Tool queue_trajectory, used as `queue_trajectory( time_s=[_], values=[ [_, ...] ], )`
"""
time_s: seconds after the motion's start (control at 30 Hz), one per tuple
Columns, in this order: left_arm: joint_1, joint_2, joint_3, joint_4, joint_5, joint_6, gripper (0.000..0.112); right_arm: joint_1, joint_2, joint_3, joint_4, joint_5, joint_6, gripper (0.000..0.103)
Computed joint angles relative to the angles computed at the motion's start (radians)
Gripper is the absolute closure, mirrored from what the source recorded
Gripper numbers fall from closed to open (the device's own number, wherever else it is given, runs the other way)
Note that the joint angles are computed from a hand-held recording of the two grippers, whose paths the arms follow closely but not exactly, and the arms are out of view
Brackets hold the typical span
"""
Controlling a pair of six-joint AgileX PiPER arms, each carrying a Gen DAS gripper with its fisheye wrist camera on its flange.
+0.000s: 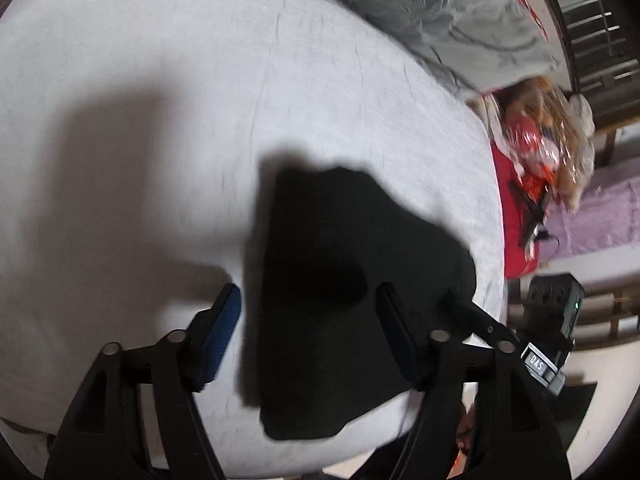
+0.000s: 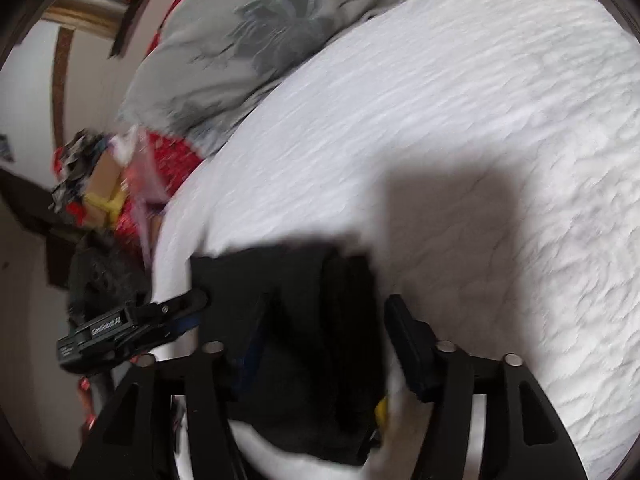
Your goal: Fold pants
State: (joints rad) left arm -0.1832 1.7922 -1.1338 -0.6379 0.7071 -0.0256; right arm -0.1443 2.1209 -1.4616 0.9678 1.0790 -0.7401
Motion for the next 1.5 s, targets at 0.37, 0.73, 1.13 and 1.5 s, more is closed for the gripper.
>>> queue_trajectory(
  time_s=[0.37, 0.73, 1.13, 1.5],
  values=[
    [-0.139, 0.01, -0.012, 0.097, -0.086, -0.049, 0.051, 0.033, -0.086, 0.199, 0.083, -0.166, -0.181, 0.062],
    [-0.008, -0.03, 0.05, -0.165, -0.016, 0.162, 0.084, 0.016, -0.113, 0.207, 0.128, -0.078, -0.093, 0.072],
    [0.011, 0.041, 0.036, -0.31, 0.026, 0.265, 0.071, 0.037, -0.093, 0.237, 0.111, -0.157, -0.16, 0.06],
    [0.114, -0.09, 0.065, -0.321, 0.088, 0.305, 0.087, 0.031, -0.135, 0.207, 0.148, -0.018, -0.092, 0.072]
  ],
)
